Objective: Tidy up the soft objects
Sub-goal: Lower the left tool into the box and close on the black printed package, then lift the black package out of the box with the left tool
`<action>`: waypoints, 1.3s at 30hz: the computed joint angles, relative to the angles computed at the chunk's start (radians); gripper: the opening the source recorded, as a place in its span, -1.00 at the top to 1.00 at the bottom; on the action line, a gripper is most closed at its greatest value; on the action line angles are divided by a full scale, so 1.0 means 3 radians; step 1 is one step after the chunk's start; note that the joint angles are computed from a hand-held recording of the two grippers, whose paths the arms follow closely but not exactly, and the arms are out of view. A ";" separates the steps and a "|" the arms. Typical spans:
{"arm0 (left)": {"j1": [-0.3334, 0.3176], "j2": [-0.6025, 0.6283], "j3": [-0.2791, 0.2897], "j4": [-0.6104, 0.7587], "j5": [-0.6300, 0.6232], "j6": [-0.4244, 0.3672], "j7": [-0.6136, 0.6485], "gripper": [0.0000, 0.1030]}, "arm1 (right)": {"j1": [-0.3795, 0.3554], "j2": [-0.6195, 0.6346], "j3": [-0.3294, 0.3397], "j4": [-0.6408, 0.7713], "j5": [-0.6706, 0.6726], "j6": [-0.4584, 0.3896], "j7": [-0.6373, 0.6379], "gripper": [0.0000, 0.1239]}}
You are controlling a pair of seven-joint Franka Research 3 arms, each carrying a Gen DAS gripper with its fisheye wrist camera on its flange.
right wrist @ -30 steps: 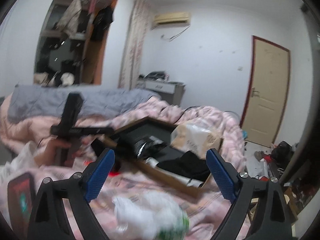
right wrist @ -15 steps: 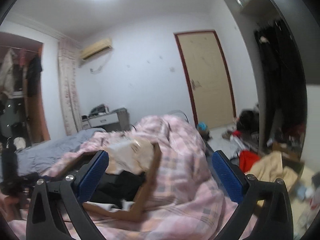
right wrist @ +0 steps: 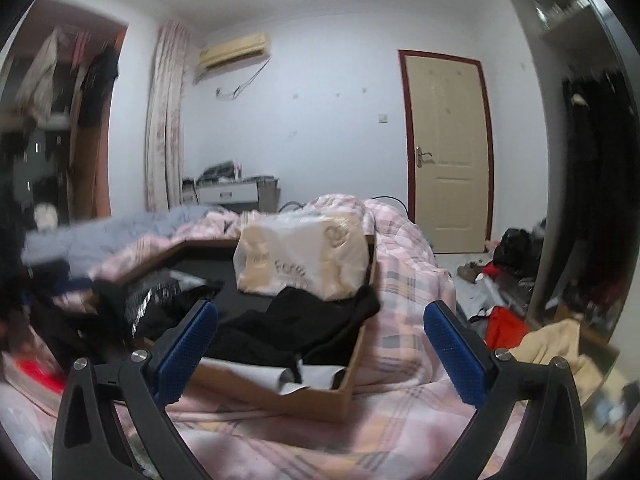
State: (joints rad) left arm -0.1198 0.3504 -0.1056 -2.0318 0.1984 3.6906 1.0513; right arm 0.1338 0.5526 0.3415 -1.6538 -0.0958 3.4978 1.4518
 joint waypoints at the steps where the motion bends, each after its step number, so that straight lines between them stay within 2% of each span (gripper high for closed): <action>1: -0.0069 -0.0015 0.0052 -0.0003 -0.0119 -0.0005 0.0084 -1.00 | 0.0083 -0.0012 -0.0091 -0.0001 0.0047 0.0004 -0.0048 -0.66; 3: -0.0251 -0.0060 0.0181 -0.0013 -0.0461 0.0000 0.0348 -1.00 | 0.0135 -0.0044 -0.0158 -0.0043 0.0104 0.0059 -0.0087 -0.66; 5: -0.0417 -0.0098 0.0293 0.0038 -0.0844 -0.0047 0.0651 -1.00 | 0.0061 -0.0056 -0.0101 -0.0065 0.0064 0.0053 -0.0043 -0.66; 6: -0.0502 -0.0120 0.0355 0.0109 -0.1057 -0.0160 0.0805 -1.00 | 0.0023 -0.0050 -0.0068 -0.0056 0.0042 0.0019 -0.0017 -0.66; 9: -0.0695 -0.0133 0.0546 0.0399 -0.1440 -0.0693 0.1067 -1.00 | -0.0067 -0.0028 0.0017 -0.0019 0.0010 -0.0077 0.0025 -0.66; 10: -0.0699 -0.0099 0.0575 0.0569 -0.1410 -0.0965 0.1069 -1.00 | -0.0040 -0.0009 0.0004 0.0016 0.0033 -0.0103 0.0015 -0.66; 11: -0.0693 -0.0080 0.0581 0.0643 -0.1347 -0.1090 0.1037 -1.00 | -0.0041 -0.0010 0.0010 0.0017 0.0045 -0.0111 0.0006 -0.66; 13: -0.0785 0.0044 0.0713 0.0993 -0.1203 -0.1679 0.0999 -1.00 | -0.0034 -0.0025 0.0006 0.0001 0.0070 -0.0108 -0.0016 -0.66; 14: -0.0780 0.0161 0.0717 0.1274 -0.1096 -0.2143 0.1005 -1.00 | -0.0034 -0.0031 0.0006 -0.0007 0.0079 -0.0108 -0.0026 -0.66; 15: -0.0728 0.0268 0.0650 0.1502 -0.1036 -0.2484 0.1038 -1.00 | -0.0010 -0.0029 -0.0015 0.0000 0.0103 -0.0108 -0.0039 -0.66; 17: -0.0637 0.0439 0.0519 0.1790 -0.0953 -0.2858 0.1065 -1.00 | -0.0011 -0.0036 -0.0014 -0.0009 0.0125 -0.0107 -0.0050 -0.66; 18: -0.0632 0.0513 0.0492 0.1884 -0.0884 -0.2957 0.1026 -1.00 | -0.0017 -0.0033 -0.0006 -0.0003 0.0131 -0.0116 -0.0051 -0.66; 24: -0.0483 0.0709 0.0201 0.2079 -0.0624 -0.3160 0.0960 -1.00 | -0.0067 -0.0020 0.0062 0.0022 0.0156 -0.0184 -0.0054 -0.66; 28: -0.0546 0.0788 0.0215 0.2171 -0.0236 -0.3283 0.0743 -1.00 | -0.0087 -0.0017 0.0094 0.0031 0.0181 -0.0215 -0.0088 -0.66; 33: -0.0253 0.0756 -0.0130 0.1978 -0.0218 -0.2999 0.0707 -0.85 | -0.0063 -0.0019 0.0077 0.0041 0.0246 -0.0237 -0.0130 -0.66; 35: -0.0224 0.0708 -0.0156 0.1844 -0.0132 -0.2814 0.0623 -0.74 | -0.0069 -0.0017 0.0086 0.0047 0.0268 -0.0250 -0.0142 -0.66; 37: -0.0217 0.0656 -0.0159 0.1737 -0.0043 -0.2685 0.0556 -0.40 | -0.0070 -0.0017 0.0089 0.0051 0.0290 -0.0260 -0.0155 -0.66; 39: -0.0310 0.0614 -0.0037 0.1667 0.0122 -0.2597 0.0383 -0.37 | -0.0069 -0.0017 0.0091 0.0055 0.0308 -0.0266 -0.0172 -0.66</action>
